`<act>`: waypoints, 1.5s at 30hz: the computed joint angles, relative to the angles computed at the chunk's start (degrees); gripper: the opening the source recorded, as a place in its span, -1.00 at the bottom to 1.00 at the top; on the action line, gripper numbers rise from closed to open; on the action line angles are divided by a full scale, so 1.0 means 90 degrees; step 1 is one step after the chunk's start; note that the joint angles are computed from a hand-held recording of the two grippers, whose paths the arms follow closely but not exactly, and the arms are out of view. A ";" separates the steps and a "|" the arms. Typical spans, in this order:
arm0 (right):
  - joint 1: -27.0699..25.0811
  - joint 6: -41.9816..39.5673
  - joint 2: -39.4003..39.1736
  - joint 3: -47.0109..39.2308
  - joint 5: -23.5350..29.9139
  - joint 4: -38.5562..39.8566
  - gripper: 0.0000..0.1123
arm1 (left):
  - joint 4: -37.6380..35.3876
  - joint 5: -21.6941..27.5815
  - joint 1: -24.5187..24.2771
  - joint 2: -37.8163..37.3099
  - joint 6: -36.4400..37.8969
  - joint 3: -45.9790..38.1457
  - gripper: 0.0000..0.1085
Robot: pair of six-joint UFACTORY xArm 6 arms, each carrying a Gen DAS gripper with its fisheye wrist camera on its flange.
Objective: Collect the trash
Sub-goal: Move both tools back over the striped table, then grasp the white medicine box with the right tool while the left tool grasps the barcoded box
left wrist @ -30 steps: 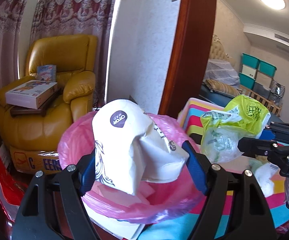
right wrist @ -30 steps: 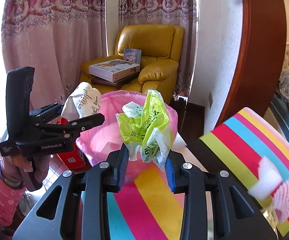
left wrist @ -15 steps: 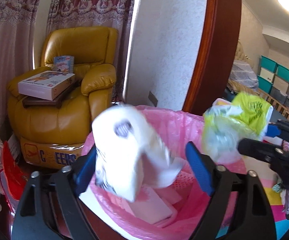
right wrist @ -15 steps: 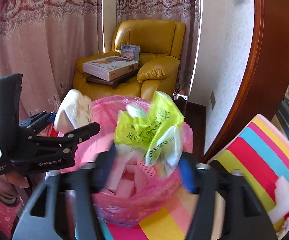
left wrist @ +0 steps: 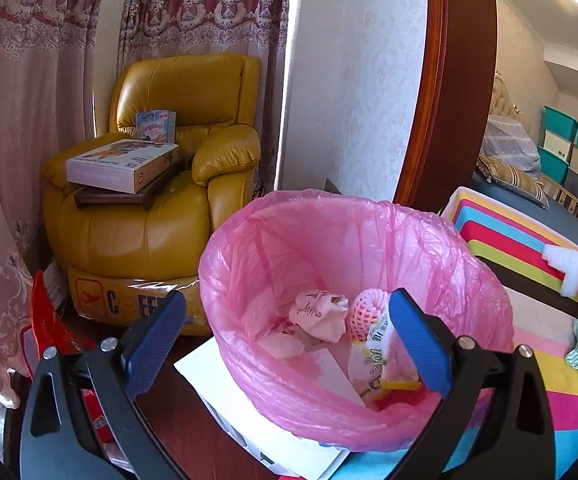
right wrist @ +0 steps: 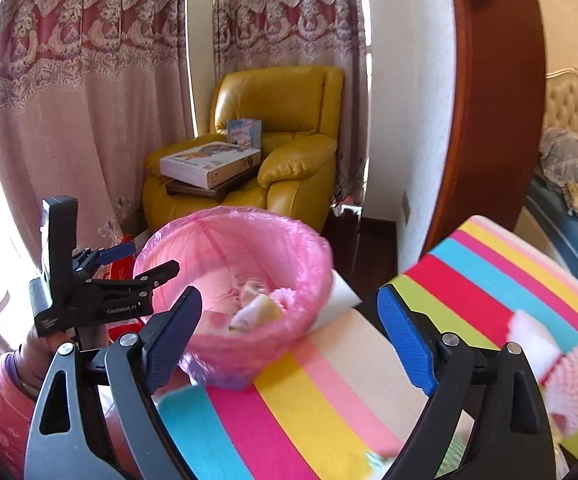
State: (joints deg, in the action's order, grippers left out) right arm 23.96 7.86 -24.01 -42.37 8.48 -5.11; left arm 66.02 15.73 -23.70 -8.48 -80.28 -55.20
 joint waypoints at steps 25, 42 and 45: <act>-0.3274 -0.1605 -0.4874 0.3188 0.1478 0.0861 0.50 | 0.0854 0.0921 -0.2366 0.0350 -0.0580 -0.1042 0.81; -0.4512 -0.2391 -0.4699 0.3486 0.2406 0.1630 0.50 | 0.1278 -0.0309 -0.3615 0.1503 -0.1191 -0.1375 0.81; -0.4453 -0.2401 -0.4500 0.3402 0.2339 0.1682 0.50 | 0.1530 -0.0354 -0.3611 0.1480 -0.1452 -0.1353 0.81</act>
